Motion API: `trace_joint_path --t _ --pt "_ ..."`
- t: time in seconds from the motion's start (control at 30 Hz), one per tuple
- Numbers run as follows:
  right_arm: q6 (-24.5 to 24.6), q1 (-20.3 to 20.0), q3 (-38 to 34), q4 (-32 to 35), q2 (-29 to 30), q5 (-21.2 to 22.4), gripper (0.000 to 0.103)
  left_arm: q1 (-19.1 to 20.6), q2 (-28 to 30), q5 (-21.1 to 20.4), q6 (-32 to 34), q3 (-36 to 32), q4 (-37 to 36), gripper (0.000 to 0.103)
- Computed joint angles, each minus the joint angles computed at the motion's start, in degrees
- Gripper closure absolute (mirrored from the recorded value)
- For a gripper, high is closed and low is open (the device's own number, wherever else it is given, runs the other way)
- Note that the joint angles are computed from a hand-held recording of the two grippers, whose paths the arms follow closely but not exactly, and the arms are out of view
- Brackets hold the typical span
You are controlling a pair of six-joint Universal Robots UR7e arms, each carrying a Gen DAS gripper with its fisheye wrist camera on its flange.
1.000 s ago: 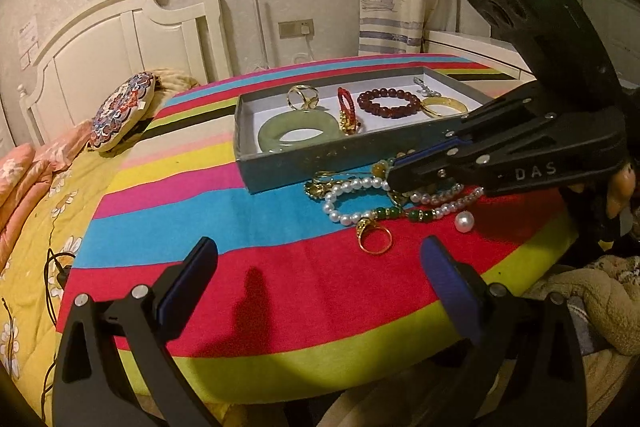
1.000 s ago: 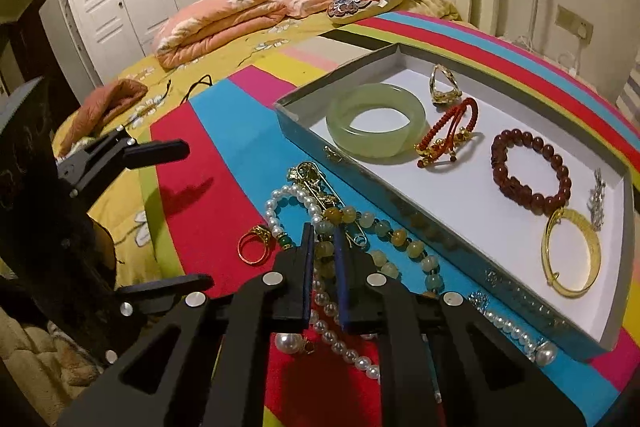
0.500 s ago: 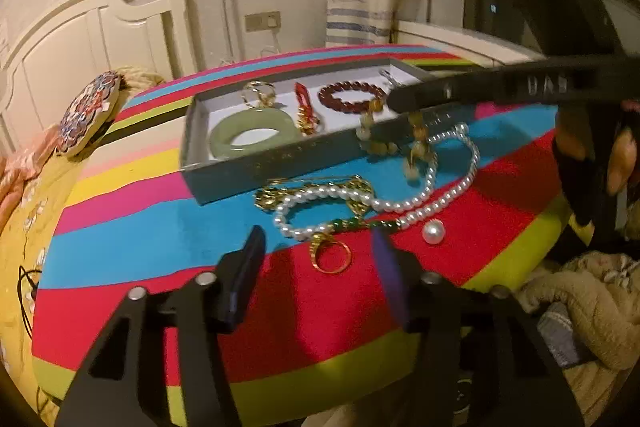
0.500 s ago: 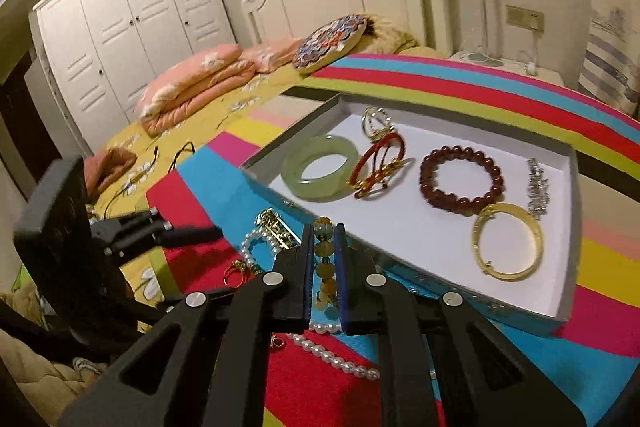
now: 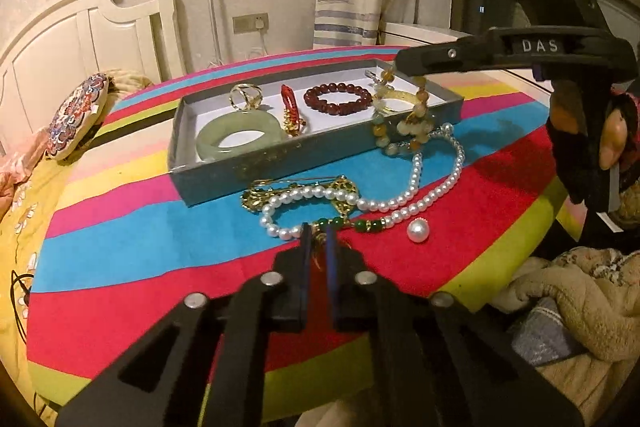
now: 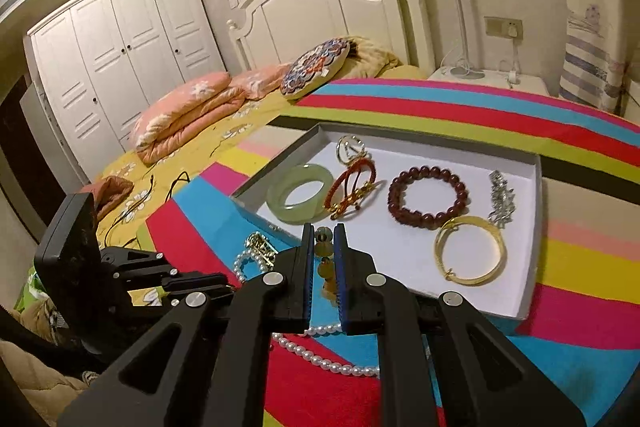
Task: Organize jewelry
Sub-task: 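Grasp the gold ring with left tool while right tool grasps jade-bead bracelet, then lower gold ring into box with left tool while right tool drops bead bracelet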
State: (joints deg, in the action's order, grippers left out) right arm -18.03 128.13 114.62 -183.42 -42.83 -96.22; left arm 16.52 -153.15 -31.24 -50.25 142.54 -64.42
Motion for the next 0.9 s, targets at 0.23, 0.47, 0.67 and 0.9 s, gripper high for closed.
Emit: trace_joint_path --t 0.23,0.47,0.67,0.9 --pt "0.0 0.0 0.3 -0.4 -0.4 -0.5 0.092 1.3 -1.0 -0.3 1.0 -0.1 -1.8 0.1" --pt "-0.3 0.0 0.3 0.0 -0.3 -0.7 0.092 0.8 -1.5 -1.1 -0.9 -0.2 -0.6 0.053" --pt "-0.4 0.1 0.4 -0.9 -0.6 -0.3 0.092 2.6 -0.4 -0.3 2.3 0.9 -2.9 0.083" --pt "-0.7 0.4 0.7 -2.5 -1.5 -0.3 0.092 1.3 -1.1 -0.1 1.3 0.7 -1.3 0.083"
